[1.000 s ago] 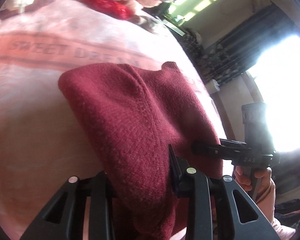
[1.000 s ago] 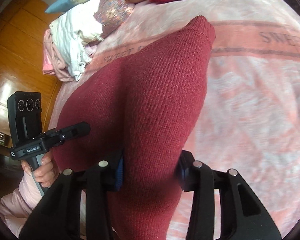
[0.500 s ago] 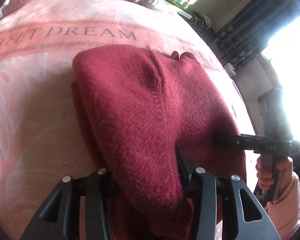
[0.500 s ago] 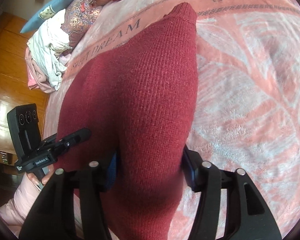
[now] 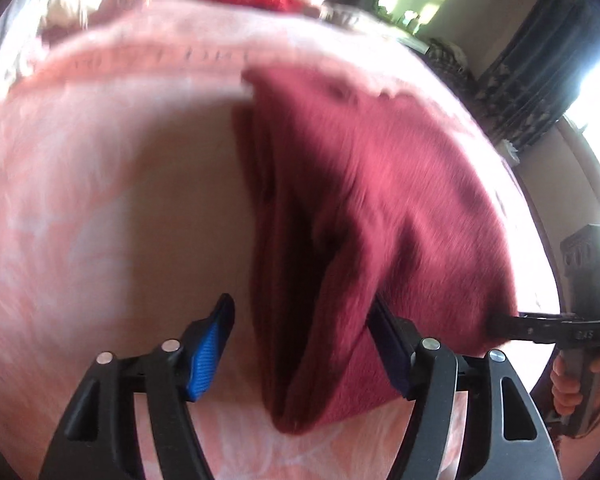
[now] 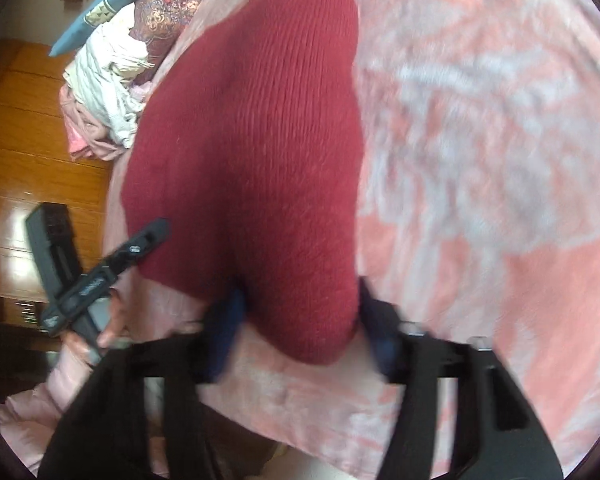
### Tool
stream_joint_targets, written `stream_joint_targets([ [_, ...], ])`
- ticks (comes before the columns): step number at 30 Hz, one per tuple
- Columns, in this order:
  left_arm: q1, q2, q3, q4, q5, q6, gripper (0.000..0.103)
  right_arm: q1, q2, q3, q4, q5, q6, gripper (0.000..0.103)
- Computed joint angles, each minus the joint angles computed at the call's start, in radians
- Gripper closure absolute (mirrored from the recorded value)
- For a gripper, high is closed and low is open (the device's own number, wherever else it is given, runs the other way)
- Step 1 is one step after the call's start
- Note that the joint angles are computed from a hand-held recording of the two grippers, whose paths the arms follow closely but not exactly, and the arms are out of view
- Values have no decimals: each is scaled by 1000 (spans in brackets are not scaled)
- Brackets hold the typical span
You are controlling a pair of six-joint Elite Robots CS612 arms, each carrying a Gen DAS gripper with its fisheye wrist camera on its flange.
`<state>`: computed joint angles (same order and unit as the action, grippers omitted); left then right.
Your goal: Fold small clothes
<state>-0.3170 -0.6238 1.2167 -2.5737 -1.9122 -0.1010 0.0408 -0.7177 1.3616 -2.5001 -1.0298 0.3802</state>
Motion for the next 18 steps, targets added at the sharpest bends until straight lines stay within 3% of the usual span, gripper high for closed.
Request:
stream_joint_targets([
  [2, 6, 12, -12, 41, -46, -48, 36, -2, 4, -2, -10, 5, 20, 76],
  [5, 7, 13, -16, 49, -70, -67, 38, -6, -17, 1, -19, -14, 3, 81],
  [8, 3, 9, -14, 57, -86, -73, 38, -6, -37, -2, -16, -62, -25, 82],
  [13, -4, 18, -11, 49, -68, -66, 36, 3, -8, -25, 71, -148, -34, 81],
  [16, -8, 16, -2, 33, -46, -21, 35, -3, -1, -9, 20, -120, 20, 79],
  [18, -12, 13, 4, 19, -29, -19, 35, 1, -5, -4, 10, -141, 26, 77],
])
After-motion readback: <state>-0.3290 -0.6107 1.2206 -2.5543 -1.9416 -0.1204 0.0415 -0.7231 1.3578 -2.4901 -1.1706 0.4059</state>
